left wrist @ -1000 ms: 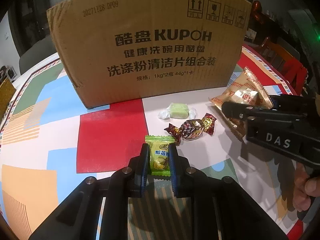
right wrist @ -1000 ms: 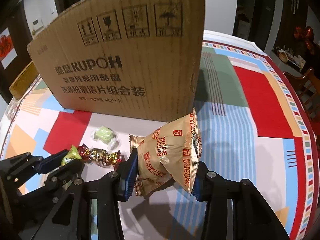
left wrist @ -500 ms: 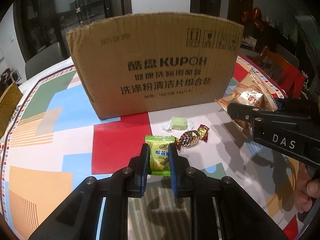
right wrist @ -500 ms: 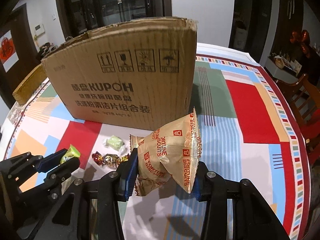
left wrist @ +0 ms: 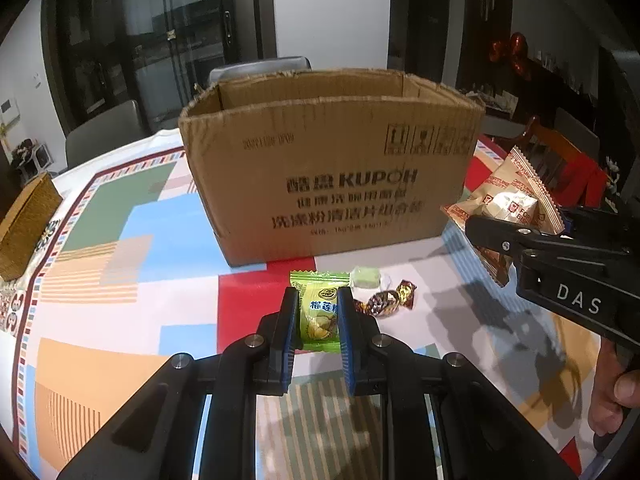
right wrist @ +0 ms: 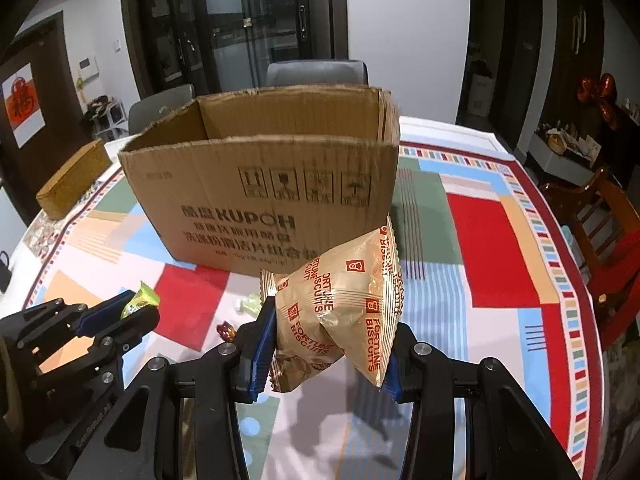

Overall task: Organize snacks
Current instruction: 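Lift both held snacks and carry them over the cardboard box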

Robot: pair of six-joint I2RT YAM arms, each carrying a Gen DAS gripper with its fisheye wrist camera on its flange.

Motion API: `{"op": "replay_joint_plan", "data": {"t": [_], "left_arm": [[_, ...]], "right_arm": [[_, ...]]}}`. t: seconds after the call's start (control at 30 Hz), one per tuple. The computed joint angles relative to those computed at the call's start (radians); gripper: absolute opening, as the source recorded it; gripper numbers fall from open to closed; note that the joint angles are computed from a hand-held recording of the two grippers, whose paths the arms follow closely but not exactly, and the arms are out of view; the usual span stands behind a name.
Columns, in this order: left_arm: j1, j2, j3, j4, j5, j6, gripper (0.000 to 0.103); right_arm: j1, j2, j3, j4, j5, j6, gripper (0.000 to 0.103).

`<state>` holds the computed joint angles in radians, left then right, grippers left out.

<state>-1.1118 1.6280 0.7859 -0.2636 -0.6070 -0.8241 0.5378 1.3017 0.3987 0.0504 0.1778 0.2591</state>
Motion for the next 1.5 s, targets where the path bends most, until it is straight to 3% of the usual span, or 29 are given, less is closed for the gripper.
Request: {"op": "replay_joint_plan", "data": {"t": [0.43,0.77,1.5], "left_arm": [[0.014,-0.102,0.015,-0.078,-0.033,0.02,0.02],[0.06,-0.171,0.066,-0.117,-0.056,0.105,0.02],[0.188,-0.174,0.184,-0.093,-0.02,0.278,0.02]], "right_arm": [[0.054,-0.121,0.051,-0.119,0.059,0.02,0.046],[0.063,-0.175,0.105,-0.179,0.08,0.02,0.046],[0.025,-0.143,0.252,-0.195,0.089,-0.024,0.045]]}}
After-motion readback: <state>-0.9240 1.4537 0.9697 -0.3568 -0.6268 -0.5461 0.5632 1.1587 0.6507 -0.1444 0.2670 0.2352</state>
